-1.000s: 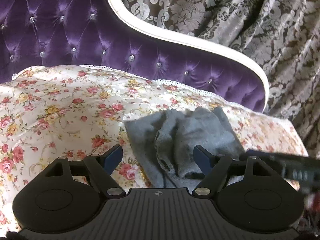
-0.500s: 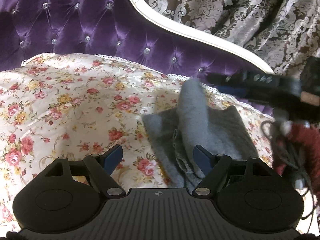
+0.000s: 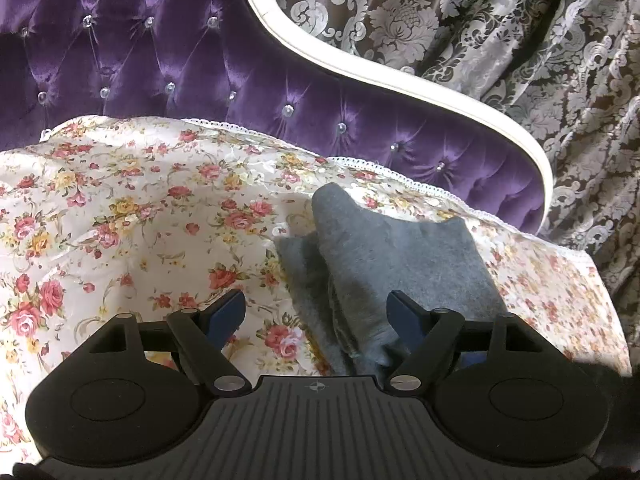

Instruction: Fold small clothes

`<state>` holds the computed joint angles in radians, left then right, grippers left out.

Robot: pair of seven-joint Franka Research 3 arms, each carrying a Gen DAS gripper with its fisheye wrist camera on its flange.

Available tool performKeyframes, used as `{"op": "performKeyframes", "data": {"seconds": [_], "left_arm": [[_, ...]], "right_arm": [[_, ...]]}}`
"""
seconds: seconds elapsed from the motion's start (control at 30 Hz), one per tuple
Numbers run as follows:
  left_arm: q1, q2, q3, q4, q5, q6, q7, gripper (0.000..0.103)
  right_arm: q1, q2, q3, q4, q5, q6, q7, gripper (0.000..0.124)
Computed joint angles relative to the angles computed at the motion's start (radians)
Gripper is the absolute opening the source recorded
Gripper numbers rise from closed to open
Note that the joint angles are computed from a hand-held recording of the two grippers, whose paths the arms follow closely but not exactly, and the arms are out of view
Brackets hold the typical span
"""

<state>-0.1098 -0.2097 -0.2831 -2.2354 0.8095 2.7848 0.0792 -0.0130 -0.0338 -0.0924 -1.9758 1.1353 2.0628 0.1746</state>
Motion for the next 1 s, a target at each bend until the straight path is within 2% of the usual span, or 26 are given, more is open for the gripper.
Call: {"op": "performKeyframes", "data": {"seconds": [0.1,0.17,0.23,0.33,0.4,0.53,0.6,0.63,0.67,0.7,0.73,0.87,0.97,1.0], "left_arm": [[0.001,0.002,-0.003,0.005,0.015,0.004,-0.004,0.077],[0.002,0.003,-0.005,0.007,0.030,0.020,-0.006,0.077],[0.001,0.008,-0.007,0.009,0.045,0.039,-0.004,0.077],[-0.008,0.020,-0.007,0.019,0.051,0.064,0.024,0.077],[-0.023,0.028,0.002,0.021,0.025,0.086,0.074,0.077],[-0.057,0.056,0.017,0.025,-0.073,0.113,0.199,0.076],[-0.067,0.075,0.016,0.035,-0.111,0.095,0.230,0.076],[-0.077,0.083,0.019,0.041,-0.150,0.071,0.258,0.075],[-0.088,0.093,0.023,0.049,-0.194,0.042,0.288,0.068],[-0.097,0.100,0.028,0.051,-0.234,0.021,0.311,0.056],[-0.106,0.108,0.035,0.052,-0.289,0.002,0.342,0.053],[-0.115,0.106,0.056,0.019,-0.423,0.027,0.391,0.051],[-0.108,0.098,0.046,0.022,-0.412,0.006,0.385,0.051],[-0.106,0.098,0.042,0.026,-0.403,-0.004,0.380,0.051]], "right_arm": [[0.011,-0.050,0.007,-0.084,-0.108,-0.047,-0.059,0.056],[0.023,-0.089,0.010,-0.141,-0.162,-0.050,-0.099,0.057],[0.029,-0.121,-0.005,-0.172,-0.171,-0.074,-0.140,0.056],[0.019,-0.141,-0.034,-0.175,-0.140,-0.096,-0.116,0.056],[0.007,-0.158,-0.052,-0.184,-0.095,-0.066,-0.093,0.058],[-0.004,-0.199,-0.062,-0.233,-0.027,0.097,-0.090,0.063],[-0.006,-0.190,-0.062,-0.230,-0.028,0.157,-0.041,0.080],[-0.007,-0.170,-0.064,-0.216,-0.033,0.166,-0.003,0.081],[-0.009,-0.158,-0.067,-0.208,-0.038,0.164,0.029,0.081],[-0.011,-0.137,-0.067,-0.192,-0.046,0.160,0.073,0.081],[-0.013,-0.119,-0.064,-0.181,-0.055,0.162,0.113,0.081],[-0.033,-0.054,-0.065,-0.134,-0.060,0.107,0.234,0.080],[-0.047,-0.032,-0.057,-0.119,-0.052,0.072,0.283,0.076],[-0.050,-0.034,-0.053,-0.121,-0.054,0.076,0.279,0.071]]}}
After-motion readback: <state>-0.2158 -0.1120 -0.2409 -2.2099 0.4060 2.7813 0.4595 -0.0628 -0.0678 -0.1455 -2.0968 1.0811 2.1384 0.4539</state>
